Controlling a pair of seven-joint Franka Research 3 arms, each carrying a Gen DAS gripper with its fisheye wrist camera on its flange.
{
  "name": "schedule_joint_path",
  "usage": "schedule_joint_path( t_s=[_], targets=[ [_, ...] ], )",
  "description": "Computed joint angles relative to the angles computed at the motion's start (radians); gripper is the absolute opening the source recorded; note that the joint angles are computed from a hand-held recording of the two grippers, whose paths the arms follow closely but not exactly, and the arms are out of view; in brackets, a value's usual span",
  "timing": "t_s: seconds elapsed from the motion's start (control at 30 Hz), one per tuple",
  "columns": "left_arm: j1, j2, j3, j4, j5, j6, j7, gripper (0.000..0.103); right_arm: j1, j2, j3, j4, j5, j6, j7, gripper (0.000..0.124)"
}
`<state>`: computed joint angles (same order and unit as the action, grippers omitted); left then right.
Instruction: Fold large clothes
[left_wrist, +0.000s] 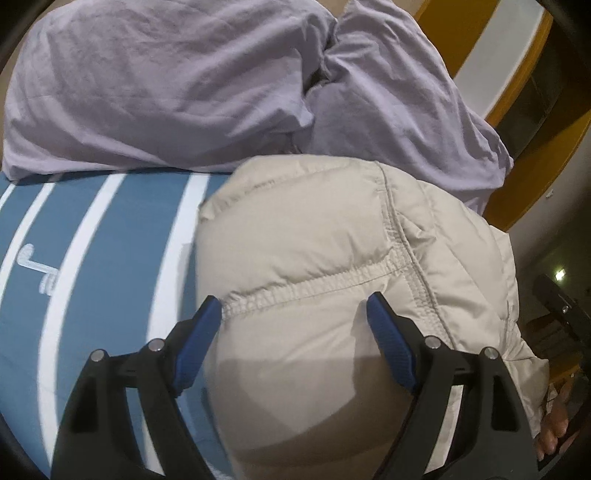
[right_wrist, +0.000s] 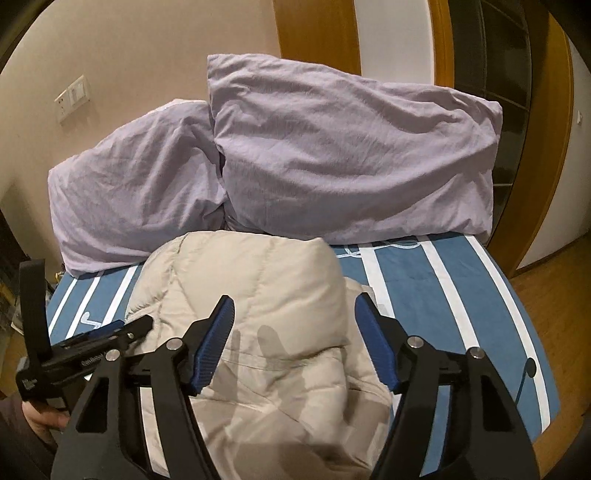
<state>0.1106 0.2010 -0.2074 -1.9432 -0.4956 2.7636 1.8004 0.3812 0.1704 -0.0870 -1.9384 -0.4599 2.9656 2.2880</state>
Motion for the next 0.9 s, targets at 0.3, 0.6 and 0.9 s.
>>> schedule_joint_path(
  t_s=[0.3, 0.6, 0.9],
  targets=[
    [-0.046, 0.027, -0.013, -0.003, 0.148, 0.069, -0.058, 0.082, 0.017, 0.048, -0.029, 0.035, -0.012, -0.036, 0.019, 0.062],
    [-0.021, 0.03, -0.04, -0.002, 0.143, 0.073, -0.038, 0.083, 0.035, 0.124, -0.076, 0.058, -0.085, -0.016, 0.09, 0.062],
    [-0.027, 0.018, -0.049, 0.002, 0.136, 0.083, -0.023, 0.087, 0.081, 0.168, -0.154, -0.013, 0.061, 0.126, 0.063, 0.066]
  ],
)
